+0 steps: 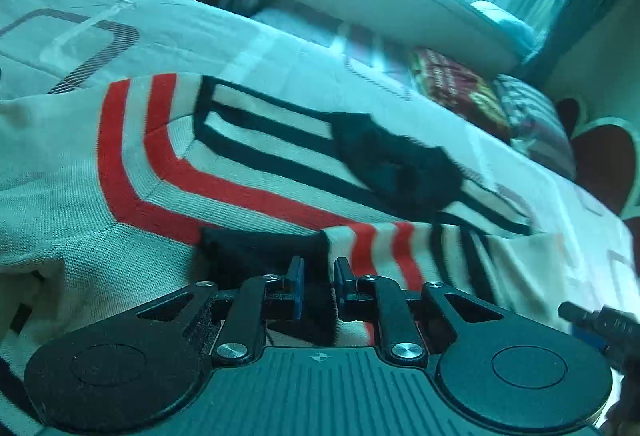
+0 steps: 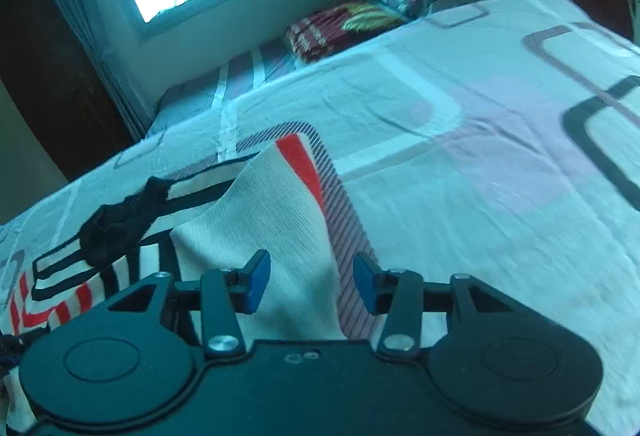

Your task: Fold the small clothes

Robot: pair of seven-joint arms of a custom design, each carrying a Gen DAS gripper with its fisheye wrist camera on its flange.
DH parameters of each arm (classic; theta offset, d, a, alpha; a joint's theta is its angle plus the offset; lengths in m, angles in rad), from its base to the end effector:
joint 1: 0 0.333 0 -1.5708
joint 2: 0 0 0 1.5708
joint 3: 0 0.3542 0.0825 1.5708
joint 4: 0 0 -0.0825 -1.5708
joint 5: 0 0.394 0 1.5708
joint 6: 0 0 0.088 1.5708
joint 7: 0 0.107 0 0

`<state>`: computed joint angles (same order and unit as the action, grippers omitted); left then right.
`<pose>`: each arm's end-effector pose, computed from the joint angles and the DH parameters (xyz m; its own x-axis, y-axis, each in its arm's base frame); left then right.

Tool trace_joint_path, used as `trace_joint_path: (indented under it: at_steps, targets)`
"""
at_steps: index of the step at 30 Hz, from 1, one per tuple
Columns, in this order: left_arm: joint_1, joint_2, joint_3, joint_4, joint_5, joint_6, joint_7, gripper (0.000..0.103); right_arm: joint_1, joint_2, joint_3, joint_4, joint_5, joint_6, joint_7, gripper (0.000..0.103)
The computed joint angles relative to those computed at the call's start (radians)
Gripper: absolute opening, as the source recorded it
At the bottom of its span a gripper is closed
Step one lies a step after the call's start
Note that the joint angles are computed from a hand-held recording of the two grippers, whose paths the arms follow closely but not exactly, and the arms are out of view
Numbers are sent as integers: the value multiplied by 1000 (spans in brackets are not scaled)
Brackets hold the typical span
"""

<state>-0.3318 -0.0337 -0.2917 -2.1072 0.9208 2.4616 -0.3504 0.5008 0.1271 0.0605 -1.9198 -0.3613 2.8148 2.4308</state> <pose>0.4674 -0.3392 0.5053 0.4803 -0.8096 0.3374 -0.5288 -0.5742 -0.6251 0.5428 0.3594 0.5483 0.1043 -0.9522 -0.2870 -0.7494 0.1145 -0.6522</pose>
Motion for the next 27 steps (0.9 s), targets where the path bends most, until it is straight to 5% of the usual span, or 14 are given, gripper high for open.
trace_joint_path:
  at_steps: [3, 4, 7, 10, 12, 18, 20, 23, 27]
  targets:
    - [-1, 15, 1, 6, 12, -25, 33, 14, 7, 68, -12, 67, 4, -8, -25, 41]
    - [-3, 16, 1, 7, 15, -29, 46, 14, 12, 80, -15, 81, 5, -5, -41, 33]
    - [-7, 16, 2, 9, 14, -35, 62, 14, 88, 104, -94, 114, -197, -45, 49, 26]
    - [-17, 3, -5, 29, -33, -91, 85, 15, 68, 87, -69, 112, -163, -58, 32, 30]
    - [-29, -5, -22, 42, 44, -141, 49, 15, 70, 67, -73, 96, -205, -3, 55, 30]
    - [-13, 67, 12, 90, -53, -69, 152, 15, 65, 156, -63, 205, -165, -72, -29, 38]
    - [-14, 59, 22, 69, -10, -58, 98, 15, 64, 161, -79, 198, -153, -67, -24, 43]
    - [-13, 43, 20, 67, -62, -71, 141, 15, 67, 132, -81, 186, -112, -100, -20, 44]
    - [-26, -9, 0, 37, -71, -100, 140, 15, 66, 6, -58, 41, -153, -21, 19, 43]
